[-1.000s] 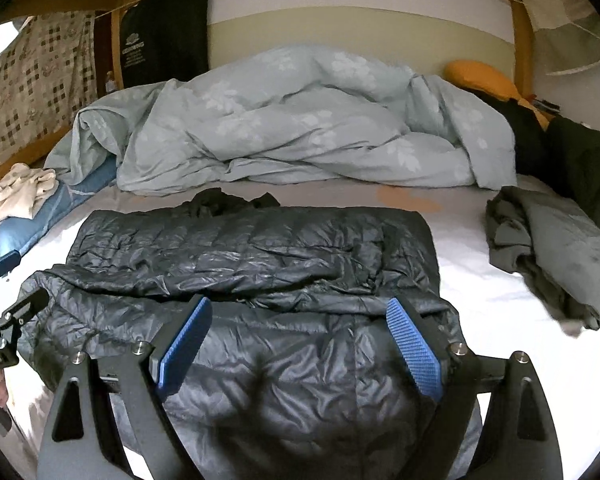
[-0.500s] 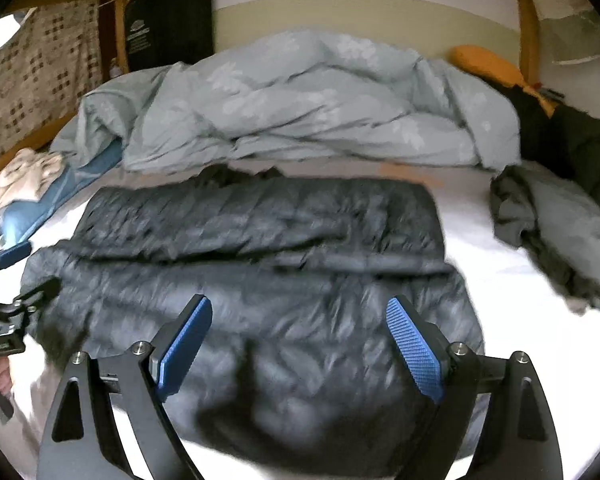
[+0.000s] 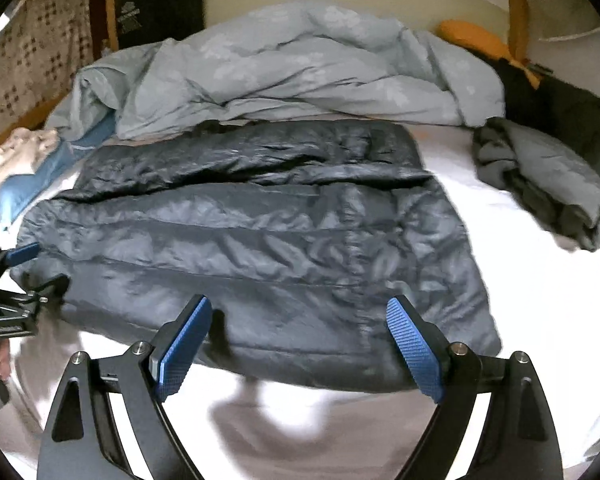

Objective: Fold large clothes

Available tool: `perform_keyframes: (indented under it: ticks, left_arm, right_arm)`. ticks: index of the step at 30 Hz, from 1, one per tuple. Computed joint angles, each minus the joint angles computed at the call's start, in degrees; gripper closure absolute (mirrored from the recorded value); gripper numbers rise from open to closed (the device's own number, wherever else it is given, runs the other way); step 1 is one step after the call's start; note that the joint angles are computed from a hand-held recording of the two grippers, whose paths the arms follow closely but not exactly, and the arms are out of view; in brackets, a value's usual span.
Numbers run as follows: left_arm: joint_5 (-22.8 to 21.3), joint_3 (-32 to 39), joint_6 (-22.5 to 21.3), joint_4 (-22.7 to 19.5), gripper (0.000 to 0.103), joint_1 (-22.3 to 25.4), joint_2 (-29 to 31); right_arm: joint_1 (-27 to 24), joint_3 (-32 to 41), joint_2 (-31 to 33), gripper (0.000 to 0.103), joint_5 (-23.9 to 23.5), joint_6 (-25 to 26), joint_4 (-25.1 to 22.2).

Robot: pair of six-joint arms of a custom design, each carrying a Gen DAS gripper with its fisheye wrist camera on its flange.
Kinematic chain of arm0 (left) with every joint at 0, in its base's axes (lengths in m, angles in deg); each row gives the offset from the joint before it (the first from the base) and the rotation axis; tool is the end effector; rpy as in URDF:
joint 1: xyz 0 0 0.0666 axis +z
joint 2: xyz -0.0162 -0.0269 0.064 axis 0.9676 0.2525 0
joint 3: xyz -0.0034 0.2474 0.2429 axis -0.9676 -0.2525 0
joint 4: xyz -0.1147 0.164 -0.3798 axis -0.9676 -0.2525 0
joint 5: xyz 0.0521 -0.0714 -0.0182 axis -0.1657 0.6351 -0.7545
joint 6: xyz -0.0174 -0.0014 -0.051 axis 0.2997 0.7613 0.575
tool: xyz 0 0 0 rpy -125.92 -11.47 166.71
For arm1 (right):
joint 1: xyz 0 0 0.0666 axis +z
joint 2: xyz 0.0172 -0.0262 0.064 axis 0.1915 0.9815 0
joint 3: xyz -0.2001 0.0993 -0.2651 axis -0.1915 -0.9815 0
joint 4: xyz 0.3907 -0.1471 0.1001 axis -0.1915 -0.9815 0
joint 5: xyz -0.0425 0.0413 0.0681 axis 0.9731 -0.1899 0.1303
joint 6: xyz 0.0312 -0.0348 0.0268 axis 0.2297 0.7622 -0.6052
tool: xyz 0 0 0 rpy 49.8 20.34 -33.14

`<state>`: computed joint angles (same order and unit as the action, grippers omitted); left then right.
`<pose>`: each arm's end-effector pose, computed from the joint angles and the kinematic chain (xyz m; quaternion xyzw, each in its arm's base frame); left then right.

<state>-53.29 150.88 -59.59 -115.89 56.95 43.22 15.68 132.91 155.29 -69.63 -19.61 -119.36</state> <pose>0.4801 -0.1449 0.3278 -0.1000 0.9137 0.0697 0.3878 0.6000 0.0588 0.3219 -0.2182 0.8864 0.1005 0.3958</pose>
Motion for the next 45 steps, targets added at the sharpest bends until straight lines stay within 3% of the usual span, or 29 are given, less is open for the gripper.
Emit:
perform_keyframes:
  ticks: [2,7,9,10,11,12,13,16,17,18,19,20,21,24,27,30,32,33,34,35,37,38,39,42,45]
  left_arm:
    - [0.61,-1.14,1.78,0.08,0.003,0.85,-1.45]
    - [-5.31,-4.66,5.67,3.04,0.003,3.69,-7.02]
    - [-3.10,-5.85,8.62,3.39,0.006,6.17,-8.76]
    - [-0.02,-5.99,10.78,2.33,0.019,8.04,-9.16]
    - [2.06,-5.42,12.29,0.23,0.039,9.33,-8.76]
    - [3.82,-4.92,13.31,-1.59,0.047,10.49,-8.15]
    - [4.09,-4.57,13.78,-2.76,0.054,11.00,-7.50]
    - [3.61,-4.39,13.28,-3.85,0.056,11.34,-6.41]
    - [3.61,-4.49,13.04,-3.80,0.061,11.21,-6.25]
    - [3.59,-4.73,12.83,-3.67,0.065,11.09,-6.27]
    - [3.75,-4.99,12.62,-3.43,0.078,11.08,-6.33]
    - [3.79,-5.39,12.61,-3.49,0.085,10.87,-6.63]
    - [4.00,-5.86,12.71,-3.57,0.086,10.72,-7.10]
    - [4.71,-7.16,12.49,-3.89,0.091,10.58,-8.72]
    - [4.37,-7.67,12.07,-4.79,0.091,10.33,-9.10]
    - [1.65,-8.29,9.47,-3.86,0.090,9.20,-9.68]
    - [-3.53,-8.57,6.47,-2.36,0.084,7.35,-10.54]
    - [-5.60,-9.29,4.12,-0.21,0.080,6.24,-11.75]
    - [-6.01,-10.25,1.78,2.23,0.069,5.50,-13.10]
    - [-5.71,-11.19,-0.91,5.11,0.061,4.52,-14.65]
    - [-2.65,-11.90,-4.24,8.28,0.058,3.17,-16.52]
    - [0.34,-11.60,-4.84,8.24,0.057,3.04,-16.67]
    - [3.66,-11.24,-5.10,8.00,0.057,3.07,-16.51]
    - [6.36,-9.68,-5.70,5.61,0.057,2.55,-14.39]
    - [6.08,-7.61,-5.55,1.17,0.057,2.14,-11.26]
  right_arm:
    - [-0.92,0.72,0.25,0.013,1.03,-0.58,0.62]
    - [-4.27,4.03,2.43,0.013,2.53,-5.83,1.74]
    - [-5.15,6.37,4.48,0.015,3.24,-6.99,0.38]
    - [-5.34,7.27,5.39,0.017,3.81,-7.29,-0.26]
    - [-5.40,8.31,6.41,0.020,4.28,-7.10,-1.40]
    - [-5.39,9.04,7.16,0.020,4.48,-6.46,-2.47]
    - [-5.25,9.75,7.86,0.020,4.85,-5.66,-3.46]
    - [-4.75,9.82,8.51,0.020,5.90,-4.77,-3.20]
    - [-4.53,9.98,8.76,0.029,5.50,-4.20,-3.35]
    - [-4.34,10.26,8.98,0.045,5.55,-3.75,-3.78]
    - [-4.18,10.59,9.29,0.055,5.83,-3.36,-4.42]
    - [-4.11,11.25,9.78,0.077,6.19,-3.48,-5.81]
    - [-4.36,11.48,9.88,0.088,5.19,-4.18,-6.64]
    - [-5.29,10.52,8.82,0.096,2.40,-5.14,-7.57]
    - [-5.60,10.54,8.83,0.096,2.52,-4.04,-10.09]
    - [-5.50,9.88,8.49,0.096,3.15,-3.43,-9.20]
    - [-5.56,8.28,7.17,0.093,3.91,-3.48,-6.25]
    - [-5.55,7.28,6.18,0.087,4.18,-3.68,-4.99]
    - [-5.56,6.33,5.18,0.084,4.56,-3.74,-3.61]
    - [-5.66,4.60,3.51,0.079,4.16,-3.47,-1.25]
    - [-5.97,2.08,0.98,0.066,1.44,-2.66,1.91]
    - [-6.08,0.86,-0.34,0.050,-0.59,-1.99,3.09]
    - [-6.12,0.36,-1.04,0.042,-2.49,-1.32,2.96]
    - [-5.94,1.53,-1.01,0.042,-9.14,1.18,-2.80]
    - [-4.41,0.10,-1.83,0.042,-7.48,4.80,-3.73]
